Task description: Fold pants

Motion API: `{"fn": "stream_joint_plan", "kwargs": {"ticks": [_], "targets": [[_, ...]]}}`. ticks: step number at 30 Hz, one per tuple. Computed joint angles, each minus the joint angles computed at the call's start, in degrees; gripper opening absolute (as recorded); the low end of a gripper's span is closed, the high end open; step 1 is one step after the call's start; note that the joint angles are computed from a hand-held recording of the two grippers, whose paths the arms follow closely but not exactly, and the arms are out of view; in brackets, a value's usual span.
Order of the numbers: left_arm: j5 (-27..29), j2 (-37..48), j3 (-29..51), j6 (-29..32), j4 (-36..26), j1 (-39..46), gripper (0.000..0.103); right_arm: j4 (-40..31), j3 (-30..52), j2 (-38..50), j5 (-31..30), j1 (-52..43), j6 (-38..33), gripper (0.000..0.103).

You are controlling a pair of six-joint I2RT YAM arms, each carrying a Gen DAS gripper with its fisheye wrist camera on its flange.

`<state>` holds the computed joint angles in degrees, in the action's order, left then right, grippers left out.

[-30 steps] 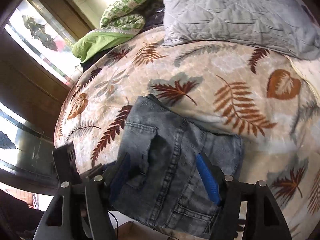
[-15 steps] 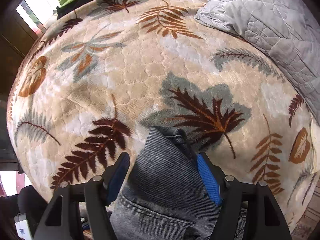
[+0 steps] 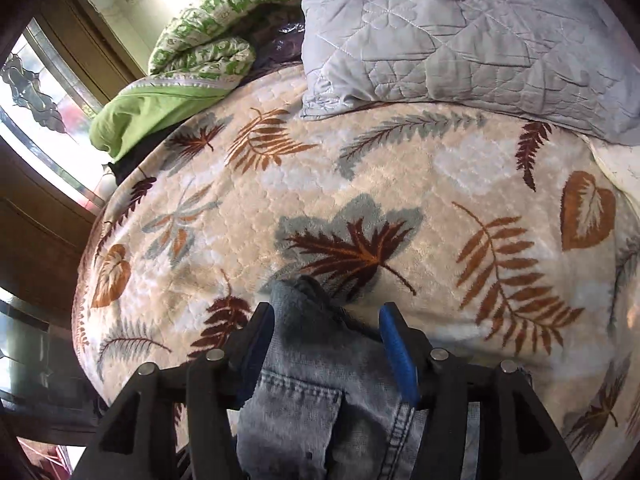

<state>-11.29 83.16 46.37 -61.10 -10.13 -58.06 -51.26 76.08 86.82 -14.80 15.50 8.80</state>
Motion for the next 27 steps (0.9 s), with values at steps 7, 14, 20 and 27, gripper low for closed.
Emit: {"fn": "stream_joint_plan", "kwargs": {"ticks": [7,14,20,27], "targets": [[-1.6,-3.1,0.1,-1.7,-3.6,-2.3,0.078,6.2,-17.9,-7.2,-1.0,-8.4,-6.7,0.061],[-4.2,2.0,5.9,-1.8,-14.1,-7.0,0.079,6.6,-27.0,-18.4,1.1,-12.8,-10.2,0.077],[-13.2,-1.1,8.2,-3.7,-18.5,-12.6,0.078,5.9,-34.1,-26.5,-6.2,-24.6,-15.9,0.078],[-10.8,3.4,9.8,-4.8,-20.7,-12.3,0.089,-0.3,-43.2,-32.9,-10.4,-33.7,-28.8,0.082]]}}
